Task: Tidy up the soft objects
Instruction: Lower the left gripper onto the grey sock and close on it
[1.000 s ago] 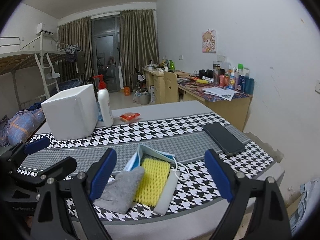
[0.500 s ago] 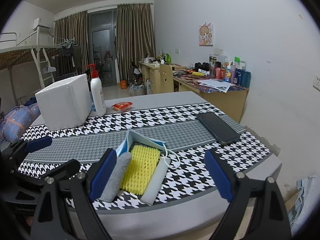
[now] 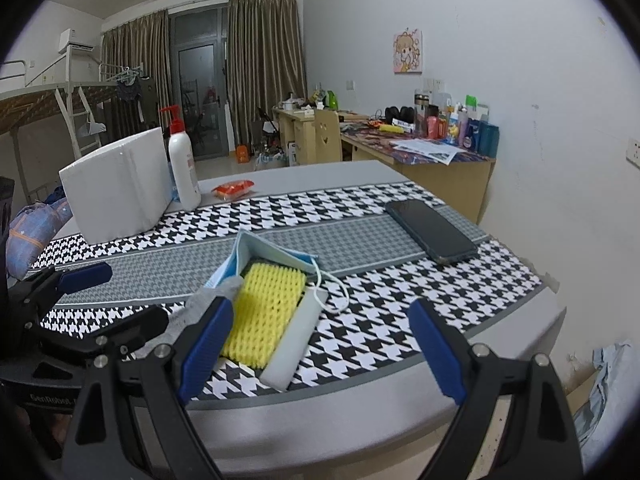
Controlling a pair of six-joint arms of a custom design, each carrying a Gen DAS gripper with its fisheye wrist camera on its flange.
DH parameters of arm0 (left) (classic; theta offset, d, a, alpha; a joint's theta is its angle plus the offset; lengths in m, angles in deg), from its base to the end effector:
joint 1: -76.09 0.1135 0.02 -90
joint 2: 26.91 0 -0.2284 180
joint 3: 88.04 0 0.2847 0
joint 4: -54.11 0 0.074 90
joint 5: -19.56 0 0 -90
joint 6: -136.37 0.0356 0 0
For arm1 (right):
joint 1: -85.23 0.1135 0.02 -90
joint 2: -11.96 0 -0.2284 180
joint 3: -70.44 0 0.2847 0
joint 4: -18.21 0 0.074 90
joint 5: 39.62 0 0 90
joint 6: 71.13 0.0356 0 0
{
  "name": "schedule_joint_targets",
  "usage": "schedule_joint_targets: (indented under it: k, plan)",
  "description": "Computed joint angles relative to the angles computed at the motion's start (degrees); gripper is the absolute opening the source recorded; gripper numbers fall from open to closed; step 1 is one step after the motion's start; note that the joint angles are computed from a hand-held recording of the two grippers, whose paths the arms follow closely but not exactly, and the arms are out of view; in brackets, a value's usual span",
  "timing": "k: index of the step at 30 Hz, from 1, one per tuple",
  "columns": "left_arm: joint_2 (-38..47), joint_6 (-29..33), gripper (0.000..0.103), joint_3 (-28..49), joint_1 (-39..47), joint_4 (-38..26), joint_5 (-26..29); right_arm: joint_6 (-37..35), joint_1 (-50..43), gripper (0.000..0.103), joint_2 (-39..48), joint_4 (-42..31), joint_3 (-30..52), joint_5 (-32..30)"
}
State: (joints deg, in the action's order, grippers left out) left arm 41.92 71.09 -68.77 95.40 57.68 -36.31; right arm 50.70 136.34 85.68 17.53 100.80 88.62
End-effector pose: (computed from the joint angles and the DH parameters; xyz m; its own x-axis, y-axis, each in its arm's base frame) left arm 0.1898 0.0453 0.0354 -0.5772 0.1646 -0.7999 0.3694 0.9262 -0.0760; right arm 0.1655 0.1701 0.0664 -0.5459 -0.0170 -0.8377 -0.0519 0.9986 0.0136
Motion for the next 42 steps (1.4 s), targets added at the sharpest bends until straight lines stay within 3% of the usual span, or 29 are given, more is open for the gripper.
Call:
schedule_joint_targets:
  k: [8, 17, 26, 42]
  plan:
    - [8.67, -0.36, 0.102, 2.98, -2.76, 3.35, -2.55, 0.16, -1.80, 0.092, 3.26, 2.22, -0.37, -2.11]
    - [14.77, 0.93, 0.102, 6.48, -1.96, 3.02, -2.77, -0.67, -1.85, 0.092, 7.88, 5.47, -0.29, -4.00]
    - [15.31, 1.27, 0.102, 7.08, -0.73, 2.61, -2.12, -2.37, -1.15, 0.092, 16.23, 9.56, 3.23, -6.22]
    - [17.02, 0.59, 0.102, 7.20, -2.54, 3.43, -2.37, -2.10, -2.17, 0.092, 23.04, 6.41, 7.83, -5.18]
